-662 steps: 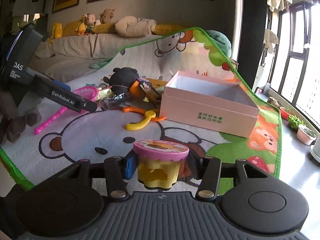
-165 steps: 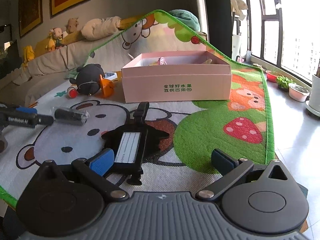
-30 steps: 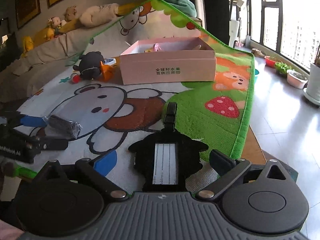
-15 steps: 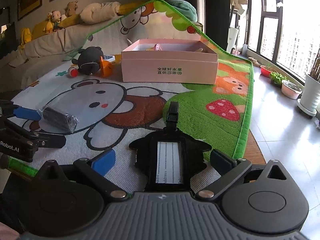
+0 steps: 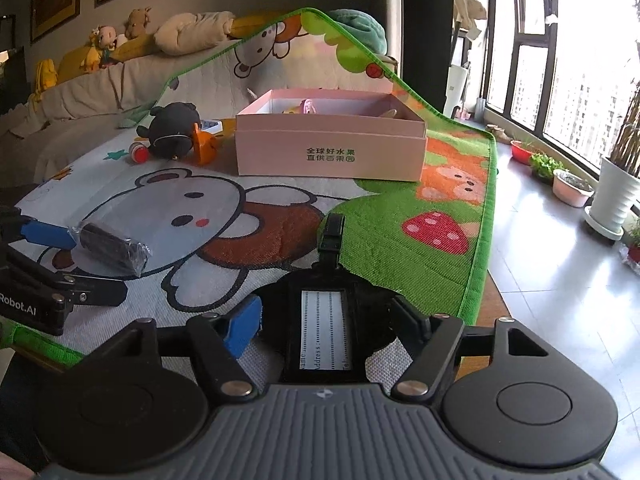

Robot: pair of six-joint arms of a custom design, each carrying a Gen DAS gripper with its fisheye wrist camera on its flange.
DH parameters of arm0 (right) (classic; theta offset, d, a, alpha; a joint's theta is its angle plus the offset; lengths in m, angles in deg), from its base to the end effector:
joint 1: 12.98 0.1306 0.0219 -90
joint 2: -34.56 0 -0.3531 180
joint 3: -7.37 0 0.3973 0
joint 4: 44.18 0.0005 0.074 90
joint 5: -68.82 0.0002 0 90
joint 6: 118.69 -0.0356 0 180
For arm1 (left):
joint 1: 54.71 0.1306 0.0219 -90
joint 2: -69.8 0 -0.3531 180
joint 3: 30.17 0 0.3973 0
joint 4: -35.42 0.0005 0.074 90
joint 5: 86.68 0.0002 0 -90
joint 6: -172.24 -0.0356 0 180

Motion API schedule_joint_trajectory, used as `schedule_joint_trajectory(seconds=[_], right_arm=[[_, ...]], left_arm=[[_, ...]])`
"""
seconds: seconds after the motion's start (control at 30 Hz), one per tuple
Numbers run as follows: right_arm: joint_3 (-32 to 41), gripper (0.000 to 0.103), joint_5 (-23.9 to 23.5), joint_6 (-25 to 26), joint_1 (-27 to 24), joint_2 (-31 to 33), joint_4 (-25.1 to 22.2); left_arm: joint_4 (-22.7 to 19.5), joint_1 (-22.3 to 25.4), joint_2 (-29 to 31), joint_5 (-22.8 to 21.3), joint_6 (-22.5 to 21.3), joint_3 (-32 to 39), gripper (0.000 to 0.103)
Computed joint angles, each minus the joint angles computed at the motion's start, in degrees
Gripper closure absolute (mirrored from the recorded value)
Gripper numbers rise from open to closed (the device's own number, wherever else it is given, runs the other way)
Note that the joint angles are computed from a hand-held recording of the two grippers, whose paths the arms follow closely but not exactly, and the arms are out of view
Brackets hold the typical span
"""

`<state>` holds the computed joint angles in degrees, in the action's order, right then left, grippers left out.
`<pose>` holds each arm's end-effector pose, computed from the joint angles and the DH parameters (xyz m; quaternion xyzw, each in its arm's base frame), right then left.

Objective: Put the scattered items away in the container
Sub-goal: 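Lift and carry the bagged bar and black tag toward the pink box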

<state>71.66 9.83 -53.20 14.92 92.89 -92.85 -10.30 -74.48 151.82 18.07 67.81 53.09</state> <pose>0.2813 0.1276 0.4013 0.0811 0.8855 -0.0491 0.4549 0.4177 -0.1603 0.4128 0.3164 0.8595 -0.1361 0.3777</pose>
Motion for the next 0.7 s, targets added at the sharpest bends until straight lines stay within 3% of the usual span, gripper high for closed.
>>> schedule_joint_trajectory(seconds=[0.1, 0.33, 0.4, 0.5, 0.7], right_arm=[[0.0, 0.032, 0.1, 0.0, 0.0, 0.0, 0.0], [-0.1, 0.032, 0.2, 0.3, 0.0, -0.2, 0.3], [-0.2, 0.032, 0.5, 0.2, 0.1, -0.3, 0.4], [-0.3, 0.032, 0.2, 0.7, -0.2, -0.8, 0.9], [0.5, 0.032, -2.4, 2.5, -2.4, -1.2, 2.7]], left_arm=[[2.6, -0.8, -0.7, -0.4, -0.5, -0.7, 0.0], [3.1, -2.4, 1.4, -2.9, 0.1, 0.3, 0.0], [3.5, -2.2, 1.4, -2.4, 0.4, 0.1, 0.001], [4.4, -2.0, 0.9, -1.8, -1.1, -0.6, 0.011], [5.3, -2.1, 1.3, 0.5, -3.8, 0.4, 0.012]])
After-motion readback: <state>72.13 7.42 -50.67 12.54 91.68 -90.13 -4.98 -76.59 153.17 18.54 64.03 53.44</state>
